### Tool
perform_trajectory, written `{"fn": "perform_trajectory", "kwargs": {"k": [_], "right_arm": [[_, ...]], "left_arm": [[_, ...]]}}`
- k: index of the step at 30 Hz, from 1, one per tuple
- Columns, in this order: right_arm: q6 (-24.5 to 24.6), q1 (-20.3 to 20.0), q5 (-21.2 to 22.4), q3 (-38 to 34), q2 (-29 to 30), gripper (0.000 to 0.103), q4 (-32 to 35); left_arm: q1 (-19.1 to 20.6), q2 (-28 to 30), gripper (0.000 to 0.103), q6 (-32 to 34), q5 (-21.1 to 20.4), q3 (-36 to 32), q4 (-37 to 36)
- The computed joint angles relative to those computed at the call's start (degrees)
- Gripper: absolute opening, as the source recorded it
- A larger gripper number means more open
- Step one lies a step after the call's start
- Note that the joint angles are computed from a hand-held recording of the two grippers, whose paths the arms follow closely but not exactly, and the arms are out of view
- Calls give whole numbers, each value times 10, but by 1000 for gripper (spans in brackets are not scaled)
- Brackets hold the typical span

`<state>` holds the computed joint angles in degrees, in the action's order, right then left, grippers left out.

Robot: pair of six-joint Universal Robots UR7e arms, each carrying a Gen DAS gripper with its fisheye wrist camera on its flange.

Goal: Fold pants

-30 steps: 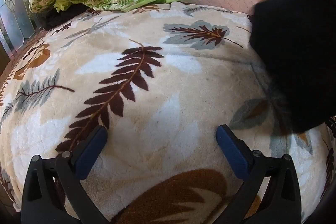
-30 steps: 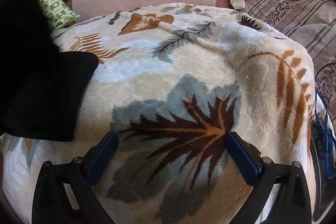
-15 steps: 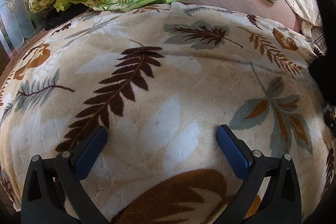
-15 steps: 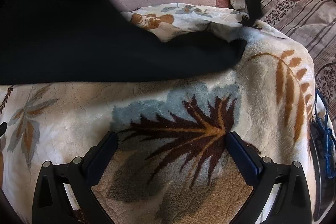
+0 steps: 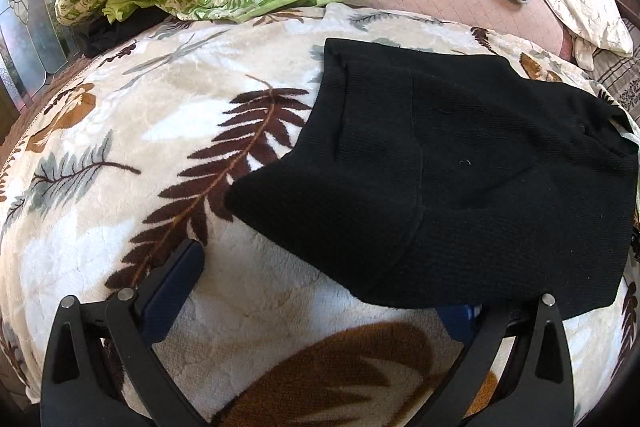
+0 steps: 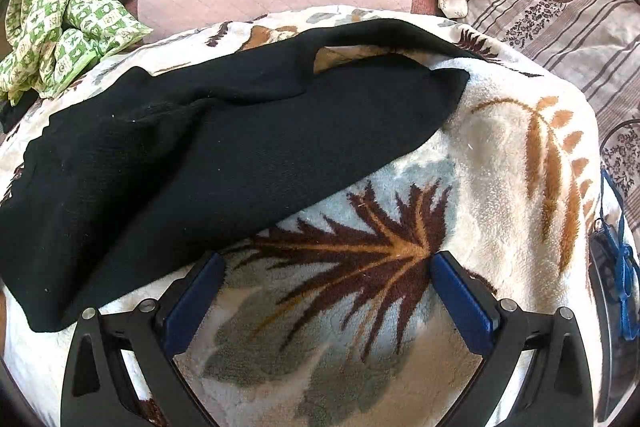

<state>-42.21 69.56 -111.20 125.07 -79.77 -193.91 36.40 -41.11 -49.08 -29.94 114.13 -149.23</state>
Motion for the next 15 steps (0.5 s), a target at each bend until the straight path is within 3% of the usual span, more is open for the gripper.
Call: {"fn": "perform_trajectory", "kwargs": {"k": [8, 15], "right_arm": [[-9, 6, -13, 1, 7, 102, -15], [-11, 6, -3, 9, -27, 102, 40]], "left_arm": [[-2, -5, 103, -12, -9, -3, 28], [-38, -45, 103, -63, -19, 18, 75]]}}
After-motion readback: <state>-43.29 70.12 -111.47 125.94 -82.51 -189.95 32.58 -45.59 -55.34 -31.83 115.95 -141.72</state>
